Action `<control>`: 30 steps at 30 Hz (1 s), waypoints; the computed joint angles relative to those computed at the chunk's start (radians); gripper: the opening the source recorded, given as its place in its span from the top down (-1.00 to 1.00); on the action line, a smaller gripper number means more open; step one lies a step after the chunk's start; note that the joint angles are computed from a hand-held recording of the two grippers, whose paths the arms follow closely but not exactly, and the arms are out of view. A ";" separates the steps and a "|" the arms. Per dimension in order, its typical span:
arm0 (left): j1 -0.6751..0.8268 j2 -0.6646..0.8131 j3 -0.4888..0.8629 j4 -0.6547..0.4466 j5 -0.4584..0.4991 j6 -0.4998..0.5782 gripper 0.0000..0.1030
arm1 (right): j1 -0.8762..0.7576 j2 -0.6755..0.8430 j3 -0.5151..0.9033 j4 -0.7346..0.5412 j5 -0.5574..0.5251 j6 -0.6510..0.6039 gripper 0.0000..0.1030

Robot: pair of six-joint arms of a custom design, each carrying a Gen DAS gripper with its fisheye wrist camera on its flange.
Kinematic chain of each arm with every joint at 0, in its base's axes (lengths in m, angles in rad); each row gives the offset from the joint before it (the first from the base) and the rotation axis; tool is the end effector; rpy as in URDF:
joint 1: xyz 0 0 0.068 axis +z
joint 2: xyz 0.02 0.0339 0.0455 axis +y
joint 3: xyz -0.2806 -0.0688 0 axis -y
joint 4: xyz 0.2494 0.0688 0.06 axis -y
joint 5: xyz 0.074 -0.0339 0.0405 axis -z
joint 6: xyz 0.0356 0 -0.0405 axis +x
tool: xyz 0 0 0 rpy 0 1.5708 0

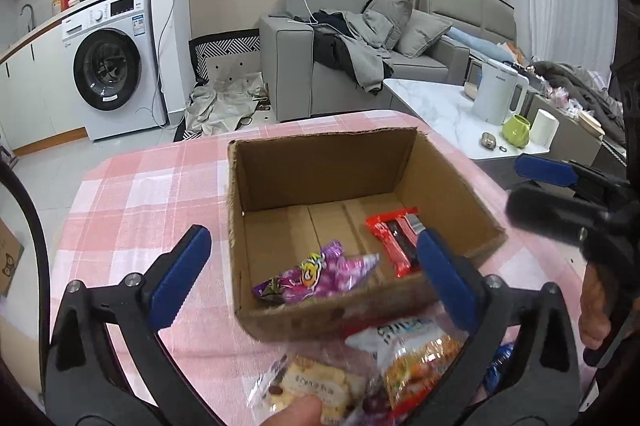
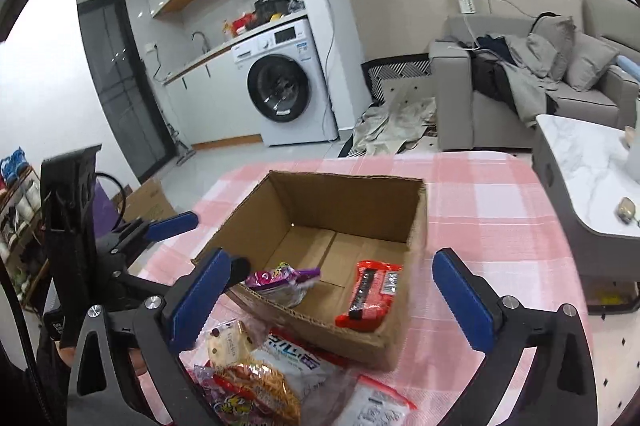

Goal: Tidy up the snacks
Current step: 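Withdraw both tools from the box back toward the snack pile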

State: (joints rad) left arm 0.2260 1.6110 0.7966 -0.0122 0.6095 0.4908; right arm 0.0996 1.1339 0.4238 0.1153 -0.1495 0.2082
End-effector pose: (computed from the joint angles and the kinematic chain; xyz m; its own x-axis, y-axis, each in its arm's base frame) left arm 0.3125 0.0509 0.1777 -0.5408 0.2722 -0.7959 0.5092 0.8591 -0.0521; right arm 0.2183 0.0271 0.1895 -0.5912 0.1463 -0.7931 -0.1011 0.9622 0.2529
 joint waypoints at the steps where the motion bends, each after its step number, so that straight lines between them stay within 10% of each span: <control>1: 0.020 -0.019 -0.008 -0.026 0.016 0.021 -0.99 | -0.007 -0.025 -0.004 -0.028 -0.004 -0.002 -0.99; 30: 0.592 -0.046 -0.191 -0.319 0.160 0.664 -0.99 | 0.367 -0.588 -0.313 -0.529 0.364 0.270 -1.00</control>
State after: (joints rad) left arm 0.8184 1.5650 0.6057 -0.3313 0.7698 1.1551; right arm 0.4667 0.5457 0.1106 -0.4135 0.2141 0.4780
